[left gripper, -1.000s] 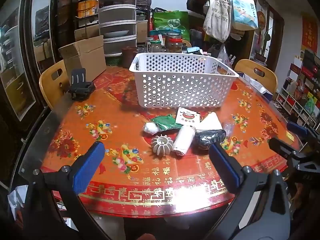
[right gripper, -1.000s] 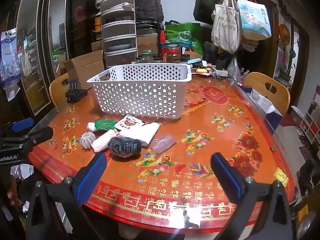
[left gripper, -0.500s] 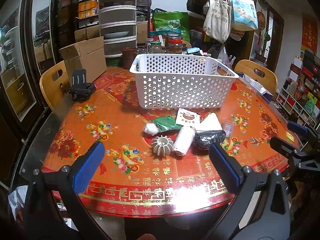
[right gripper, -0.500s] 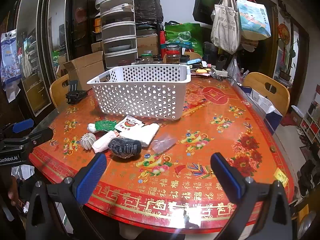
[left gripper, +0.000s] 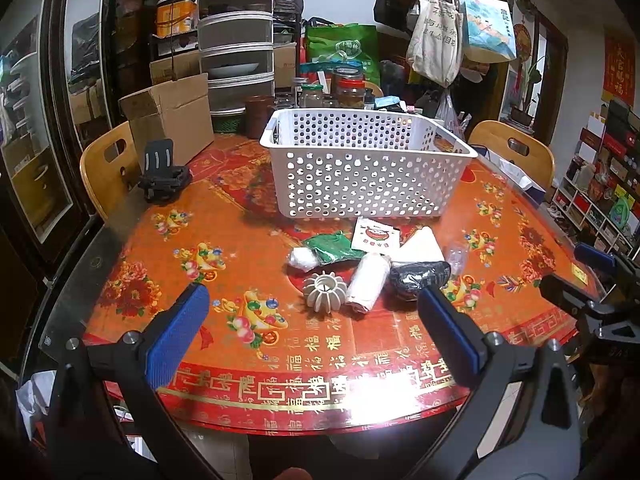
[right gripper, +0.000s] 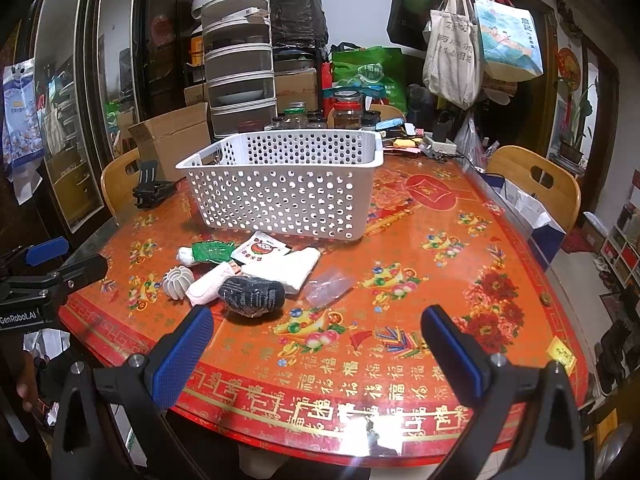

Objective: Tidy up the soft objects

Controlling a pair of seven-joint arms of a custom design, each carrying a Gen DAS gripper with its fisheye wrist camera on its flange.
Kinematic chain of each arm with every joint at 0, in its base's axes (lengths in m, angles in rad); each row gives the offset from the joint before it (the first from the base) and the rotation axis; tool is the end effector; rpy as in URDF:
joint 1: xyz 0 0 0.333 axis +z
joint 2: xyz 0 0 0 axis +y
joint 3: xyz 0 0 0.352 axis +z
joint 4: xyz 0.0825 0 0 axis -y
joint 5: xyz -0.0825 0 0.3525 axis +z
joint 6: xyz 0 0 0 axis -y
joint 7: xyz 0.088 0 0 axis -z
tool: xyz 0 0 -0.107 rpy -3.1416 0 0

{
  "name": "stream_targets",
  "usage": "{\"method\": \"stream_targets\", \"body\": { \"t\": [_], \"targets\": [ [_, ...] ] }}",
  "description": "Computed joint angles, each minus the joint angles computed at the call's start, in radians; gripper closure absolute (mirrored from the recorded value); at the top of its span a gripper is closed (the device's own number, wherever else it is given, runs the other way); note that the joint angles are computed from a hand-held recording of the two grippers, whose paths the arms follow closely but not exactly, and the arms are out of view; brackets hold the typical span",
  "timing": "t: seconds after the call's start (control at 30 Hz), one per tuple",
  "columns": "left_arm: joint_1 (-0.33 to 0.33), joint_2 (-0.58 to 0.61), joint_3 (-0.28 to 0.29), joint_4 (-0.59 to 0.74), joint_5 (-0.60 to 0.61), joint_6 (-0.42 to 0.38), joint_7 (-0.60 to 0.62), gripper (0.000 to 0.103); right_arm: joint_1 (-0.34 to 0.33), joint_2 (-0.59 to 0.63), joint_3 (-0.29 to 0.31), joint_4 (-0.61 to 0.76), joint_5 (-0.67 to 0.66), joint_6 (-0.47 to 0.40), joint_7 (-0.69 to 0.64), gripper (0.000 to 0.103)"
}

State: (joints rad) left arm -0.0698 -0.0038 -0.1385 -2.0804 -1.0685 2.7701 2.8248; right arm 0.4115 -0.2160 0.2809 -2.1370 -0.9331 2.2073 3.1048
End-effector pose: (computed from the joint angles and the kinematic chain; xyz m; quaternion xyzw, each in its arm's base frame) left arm 0.5505 -0.0778 0.5411 -0.4267 0.7875 -0.3993 0.1956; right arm 0.3837 0.2984 0.5833 -0.5127 0.7388 -0.3619 0.2457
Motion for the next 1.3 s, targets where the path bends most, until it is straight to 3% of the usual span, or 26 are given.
{"method": "stream_targets", "body": {
  "t": [1.3],
  "targets": [
    [0.002, 0.0, 0.001, -0.004, -0.019, 0.001, 0.019, 0.0, 0.003, 0.005, -0.002, 0.004, -0.002, 0.002, 0.001, 0.0]
  ]
}}
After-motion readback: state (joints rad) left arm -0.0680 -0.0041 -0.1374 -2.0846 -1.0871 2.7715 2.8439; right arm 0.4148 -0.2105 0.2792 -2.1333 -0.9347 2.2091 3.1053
